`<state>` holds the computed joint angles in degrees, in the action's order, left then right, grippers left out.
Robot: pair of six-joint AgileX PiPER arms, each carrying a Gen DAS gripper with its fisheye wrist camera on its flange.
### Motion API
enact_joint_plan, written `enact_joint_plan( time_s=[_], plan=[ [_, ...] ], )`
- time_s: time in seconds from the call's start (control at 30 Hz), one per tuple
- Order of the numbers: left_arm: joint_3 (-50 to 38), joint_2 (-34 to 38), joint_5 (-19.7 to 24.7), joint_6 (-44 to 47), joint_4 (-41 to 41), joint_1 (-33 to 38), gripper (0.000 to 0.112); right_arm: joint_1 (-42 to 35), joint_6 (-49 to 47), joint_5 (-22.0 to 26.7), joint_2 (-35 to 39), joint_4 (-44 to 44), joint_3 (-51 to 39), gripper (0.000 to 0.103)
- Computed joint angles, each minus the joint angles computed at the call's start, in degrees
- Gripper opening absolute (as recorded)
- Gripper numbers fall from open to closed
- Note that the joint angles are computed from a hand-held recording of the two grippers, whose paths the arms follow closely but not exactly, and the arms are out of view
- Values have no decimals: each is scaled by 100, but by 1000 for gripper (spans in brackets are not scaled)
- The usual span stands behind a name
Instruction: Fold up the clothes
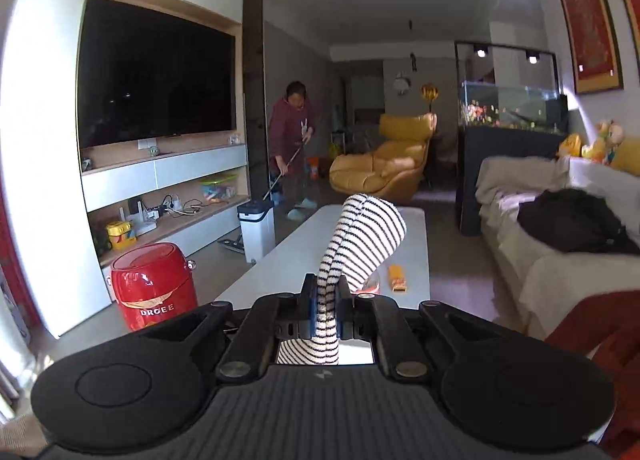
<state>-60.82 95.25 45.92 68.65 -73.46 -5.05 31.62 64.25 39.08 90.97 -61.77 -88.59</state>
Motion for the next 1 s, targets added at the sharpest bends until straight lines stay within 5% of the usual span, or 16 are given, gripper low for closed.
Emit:
enact_joint_plan(
  time_s=[0.13, 0.27, 0.33, 0.43, 0.57, 0.73, 0.87, 0.93, 1.0],
  plan=[
    [116, -497, -349, -20, 331, 99, 103, 811, 65, 457, 1041, -749, -641, 8],
    [4, -524, -170, -316, 554, 373, 103, 802, -916, -1039, 1241, 1051, -501, 10],
    [-158, -406, -125, -589, 650, 464, 103, 754, -943, -1338, 1077, 1411, -192, 31],
    [-455, -139, -63, -902, 669, 526, 103, 618, 160, -1518, 711, 924, 520, 59],
    [-1112, 483, 21, -1394, 432, 497, 103, 249, 986, -1938, 177, 1009, 1775, 60],
    [-2173, 1307, -813, -2842, 1045, 126, 103, 251, 3345, -1874, -64, -670, 3075, 60],
    [-3015, 1794, -1038, -4358, 2449, -174, 80, 448, 5194, -1692, -240, -2360, 3770, 67],
    [-3276, 1941, -1057, -4823, 3070, -311, 66, 580, 5145, -1497, -258, -2502, 3789, 68],
    [-3380, 1948, -1066, -4899, 3430, -417, 29, 699, 4513, -1228, -249, -2360, 3656, 68]
  ],
)
